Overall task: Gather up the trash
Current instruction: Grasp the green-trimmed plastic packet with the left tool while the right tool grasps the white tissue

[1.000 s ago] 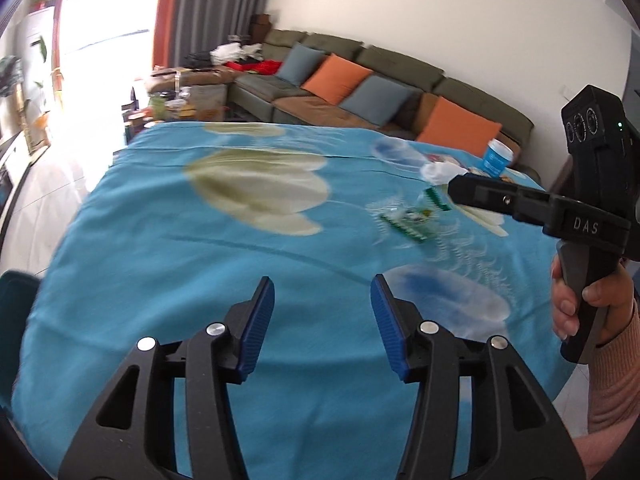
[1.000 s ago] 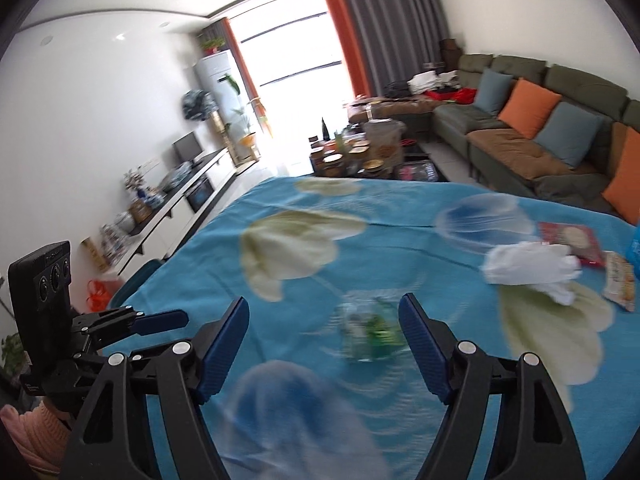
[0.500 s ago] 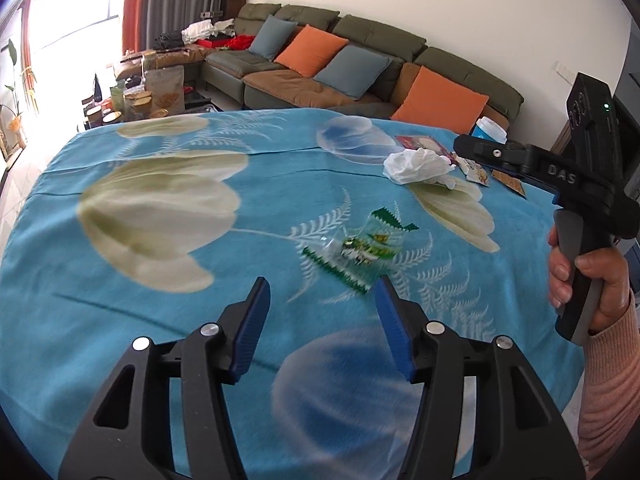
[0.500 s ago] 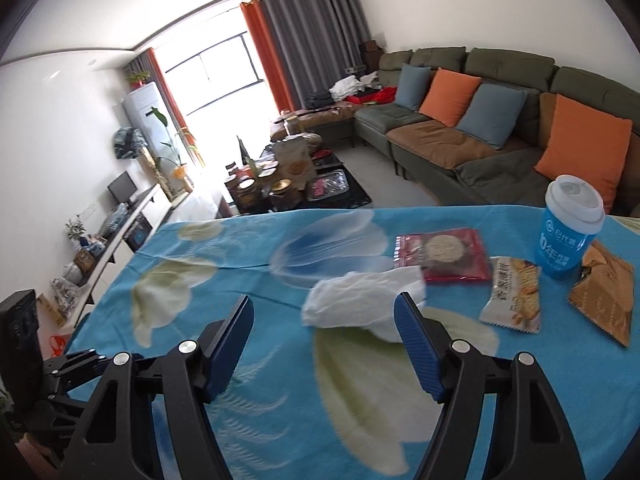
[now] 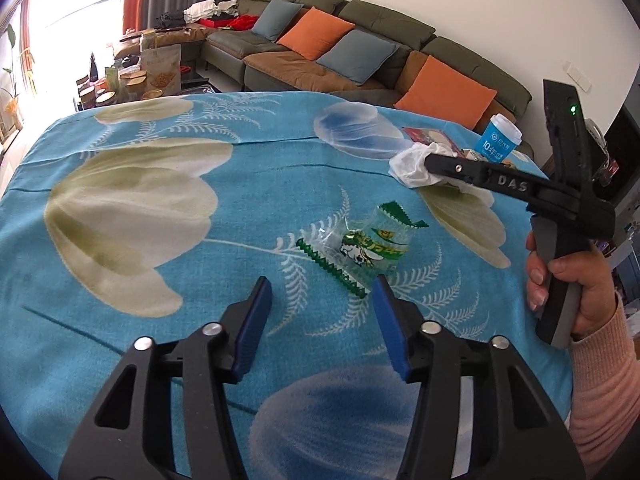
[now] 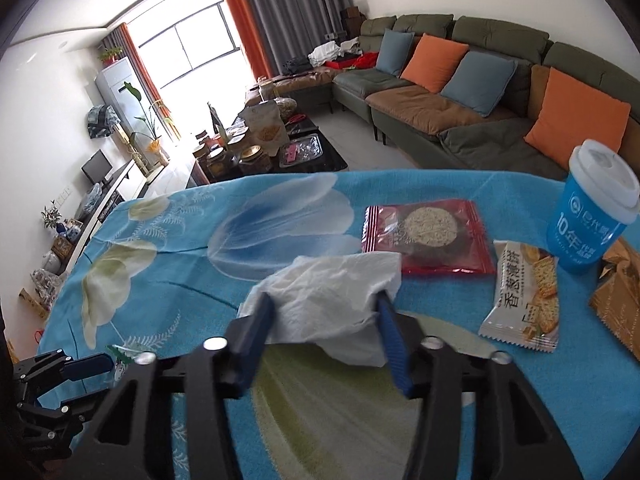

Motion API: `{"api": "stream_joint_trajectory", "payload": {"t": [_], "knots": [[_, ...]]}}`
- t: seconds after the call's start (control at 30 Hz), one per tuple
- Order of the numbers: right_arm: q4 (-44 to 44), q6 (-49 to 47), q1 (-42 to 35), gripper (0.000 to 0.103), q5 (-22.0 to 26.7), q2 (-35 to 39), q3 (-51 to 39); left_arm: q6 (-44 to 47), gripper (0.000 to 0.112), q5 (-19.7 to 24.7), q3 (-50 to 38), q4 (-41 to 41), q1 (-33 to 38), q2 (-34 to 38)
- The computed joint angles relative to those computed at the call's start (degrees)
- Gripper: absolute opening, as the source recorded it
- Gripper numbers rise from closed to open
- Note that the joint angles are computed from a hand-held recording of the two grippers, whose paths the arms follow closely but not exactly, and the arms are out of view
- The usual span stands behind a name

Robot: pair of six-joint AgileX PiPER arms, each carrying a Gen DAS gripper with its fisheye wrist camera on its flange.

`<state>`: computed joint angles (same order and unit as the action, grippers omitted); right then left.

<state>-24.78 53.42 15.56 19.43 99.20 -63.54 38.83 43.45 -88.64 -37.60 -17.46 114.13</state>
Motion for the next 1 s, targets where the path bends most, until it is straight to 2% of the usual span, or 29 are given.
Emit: {"api": "stream_joint_trajectory", "payload": {"t": [0.07, 0.17, 0.27, 0.43, 0.5, 0.67, 0.77, 0.87, 1.0], "knots": [[1.47, -1.24, -0.41, 0.029, -0.53, -0.14, 0.54, 0.06, 0.048, 0.17, -0.21, -0.23, 0.05, 0.12], [3.02, -2.31, -0.88, 0.02, -1.75, -1.22, 1.95, 0.88, 0.049, 0.89, -0.35, -1.38, 0.31, 0.09], [1.47, -0.38, -0.54, 0.017, -2.68, -2.91, 3.58, 2.79, 0.052, 1.01, 0.76, -3.11, 0.82, -0.57], [-0.05, 1.5, 0.34, 0.016, -4.73, -6.08, 6.53, 5.26, 0.058, 0.46, 1.94, -4.99, 0.95, -1.35], [-0.39, 2.17, 1.18, 0.016, -5.87, -7.55, 8.08, 4.17, 0.056, 0.77, 0.92, -4.5, 0.7, -0.66], [6.05, -3.95, 2.4, 0.016, -7.88, -9.13, 9.75, -0.03, 0.052, 2.27, -3.15, -3.14, 0.39, 2.07], [8.59, -7.07, 3.28, 0.016, -8.4, -9.02, 9.54, -2.03, 0.048, 5.09, -6.7, -3.81, 1.03, 4.29], [3.29, -2.75, 4.82, 0.016, -6.89, -8.18, 8.01, -2.94, 0.048, 5.89, -8.51, -3.64, 1.02, 5.24], [10.46, -11.65, 5.64, 0.016, -6.14, -6.06, 5.5, -1.89, 0.052, 6.31, -9.25, -4.15, 0.99, 5.4]]}}
